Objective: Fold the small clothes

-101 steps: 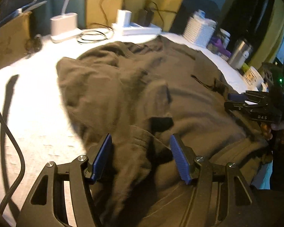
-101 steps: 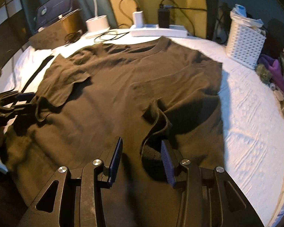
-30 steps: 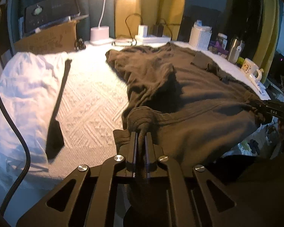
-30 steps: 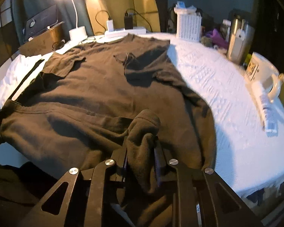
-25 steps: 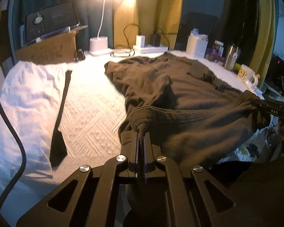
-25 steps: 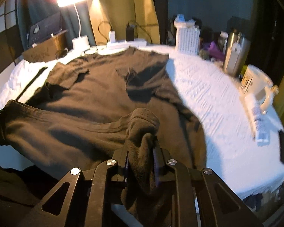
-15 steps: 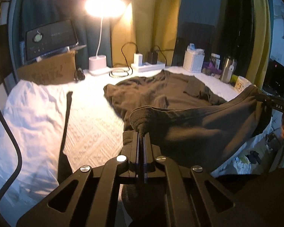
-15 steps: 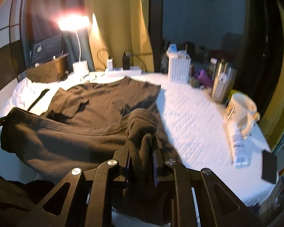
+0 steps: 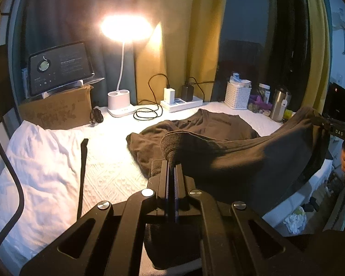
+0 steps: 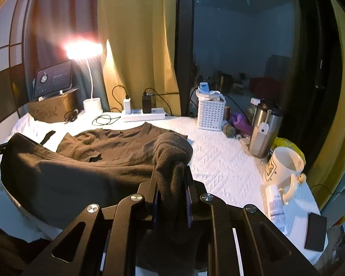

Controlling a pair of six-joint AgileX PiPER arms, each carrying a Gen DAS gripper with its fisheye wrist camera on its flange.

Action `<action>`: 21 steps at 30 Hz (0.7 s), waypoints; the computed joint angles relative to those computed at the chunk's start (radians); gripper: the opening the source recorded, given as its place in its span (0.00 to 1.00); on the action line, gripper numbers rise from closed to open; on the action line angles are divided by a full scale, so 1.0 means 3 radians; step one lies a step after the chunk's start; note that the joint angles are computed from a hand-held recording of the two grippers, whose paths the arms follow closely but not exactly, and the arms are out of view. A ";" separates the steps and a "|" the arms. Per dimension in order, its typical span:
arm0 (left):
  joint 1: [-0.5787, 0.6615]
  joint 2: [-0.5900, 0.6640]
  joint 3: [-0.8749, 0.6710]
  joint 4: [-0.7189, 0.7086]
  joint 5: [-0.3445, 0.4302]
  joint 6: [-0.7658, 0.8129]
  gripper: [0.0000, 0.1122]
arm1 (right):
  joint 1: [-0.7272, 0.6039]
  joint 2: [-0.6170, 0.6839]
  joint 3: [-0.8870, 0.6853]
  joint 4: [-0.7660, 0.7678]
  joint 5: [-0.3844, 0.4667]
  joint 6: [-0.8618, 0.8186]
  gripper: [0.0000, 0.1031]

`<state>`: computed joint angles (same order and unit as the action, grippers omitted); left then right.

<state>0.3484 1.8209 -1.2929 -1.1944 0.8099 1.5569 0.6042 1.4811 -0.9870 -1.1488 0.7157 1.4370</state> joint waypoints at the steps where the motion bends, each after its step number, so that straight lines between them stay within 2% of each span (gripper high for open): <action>1: -0.0007 0.0018 -0.0041 0.0005 -0.0008 -0.0042 0.02 | -0.0041 0.0011 -0.0024 0.0011 -0.0034 -0.0038 0.17; 11: -0.0162 0.0233 -0.0497 0.0091 -0.0170 -0.0463 0.02 | -0.0501 0.0341 -0.0449 0.0235 -0.0464 -0.0546 0.17; 14: -0.0198 0.0351 -0.0690 0.0128 -0.0170 -0.0541 0.02 | -0.0645 0.0473 -0.0625 0.0364 -0.0594 -0.0763 0.17; 21: -0.0366 0.0616 -0.1106 0.0401 -0.0367 -0.0984 0.02 | -0.0937 0.0879 -0.1142 0.0859 -0.0830 -0.1424 0.17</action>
